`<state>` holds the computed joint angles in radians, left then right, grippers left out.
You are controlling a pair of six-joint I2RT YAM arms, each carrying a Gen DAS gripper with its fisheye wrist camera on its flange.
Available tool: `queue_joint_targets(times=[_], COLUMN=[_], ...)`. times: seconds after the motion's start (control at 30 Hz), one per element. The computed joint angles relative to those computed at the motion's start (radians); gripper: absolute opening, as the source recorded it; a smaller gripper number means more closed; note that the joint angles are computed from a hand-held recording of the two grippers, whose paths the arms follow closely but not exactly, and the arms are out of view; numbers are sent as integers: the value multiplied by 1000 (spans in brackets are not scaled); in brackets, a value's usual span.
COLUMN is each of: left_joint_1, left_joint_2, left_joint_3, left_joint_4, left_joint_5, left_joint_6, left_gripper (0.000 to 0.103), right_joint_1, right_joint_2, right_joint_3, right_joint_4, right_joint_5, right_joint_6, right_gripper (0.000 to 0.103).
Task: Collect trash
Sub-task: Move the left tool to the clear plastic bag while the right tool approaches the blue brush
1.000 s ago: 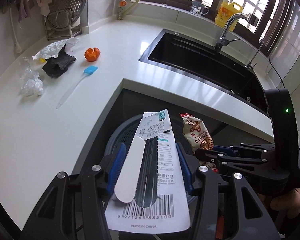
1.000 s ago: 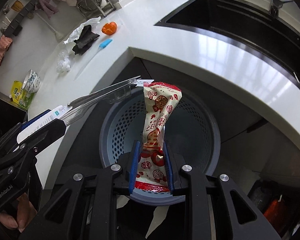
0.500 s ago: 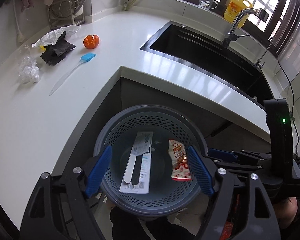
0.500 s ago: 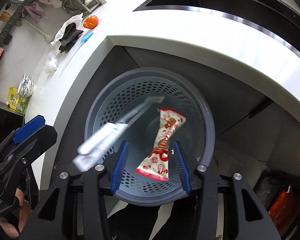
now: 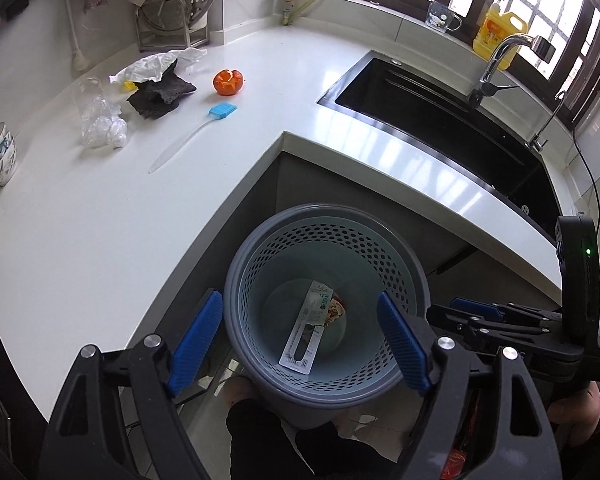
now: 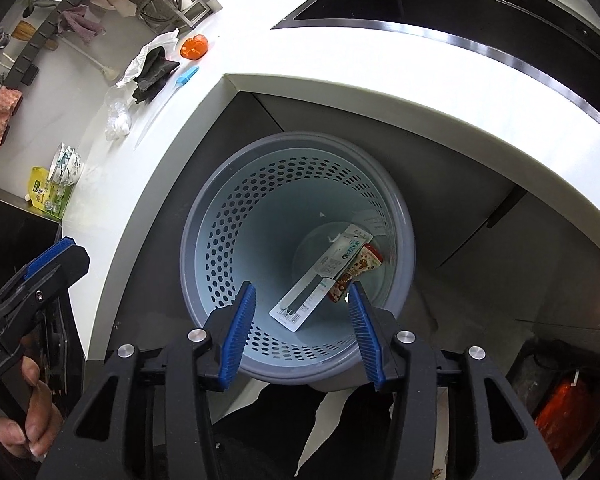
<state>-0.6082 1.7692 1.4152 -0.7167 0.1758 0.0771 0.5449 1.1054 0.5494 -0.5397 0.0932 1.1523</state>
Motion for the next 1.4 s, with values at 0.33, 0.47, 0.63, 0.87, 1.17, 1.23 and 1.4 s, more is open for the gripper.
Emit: queue_joint_targets(times=[0.33, 0.47, 0.63, 0.87, 1.17, 1.23, 1.4], left_joint_1=[54, 89, 138, 214, 320, 343, 389], left_joint_2=[-37, -25, 9, 108, 291, 350, 549], left_joint_3=[56, 104, 179, 321, 567, 653, 956], left_joint_4=[-29, -47, -73, -122, -210, -237, -353], left_joint_5=[-14, -8, 11, 44, 74, 78, 89], left_joint_6=[-5, -7, 4, 24, 77, 86, 108], left_gripper=[82, 82, 83, 85, 85, 86, 87], right_joint_1=[4, -12, -39, -72, -97, -102, -118], right_joint_2=[33, 74, 135, 245, 452, 505, 637], right_joint_3=[97, 162, 257, 383, 562, 616, 767], right_joint_4=[-45, -59, -73, -94, -88, -91, -120], right_joint_5=[13, 16, 25, 29, 13, 16, 42], right_joint_6=[-47, -79, -119, -145, -138, -140, -156], right_gripper=[50, 52, 57, 60, 61, 61, 61])
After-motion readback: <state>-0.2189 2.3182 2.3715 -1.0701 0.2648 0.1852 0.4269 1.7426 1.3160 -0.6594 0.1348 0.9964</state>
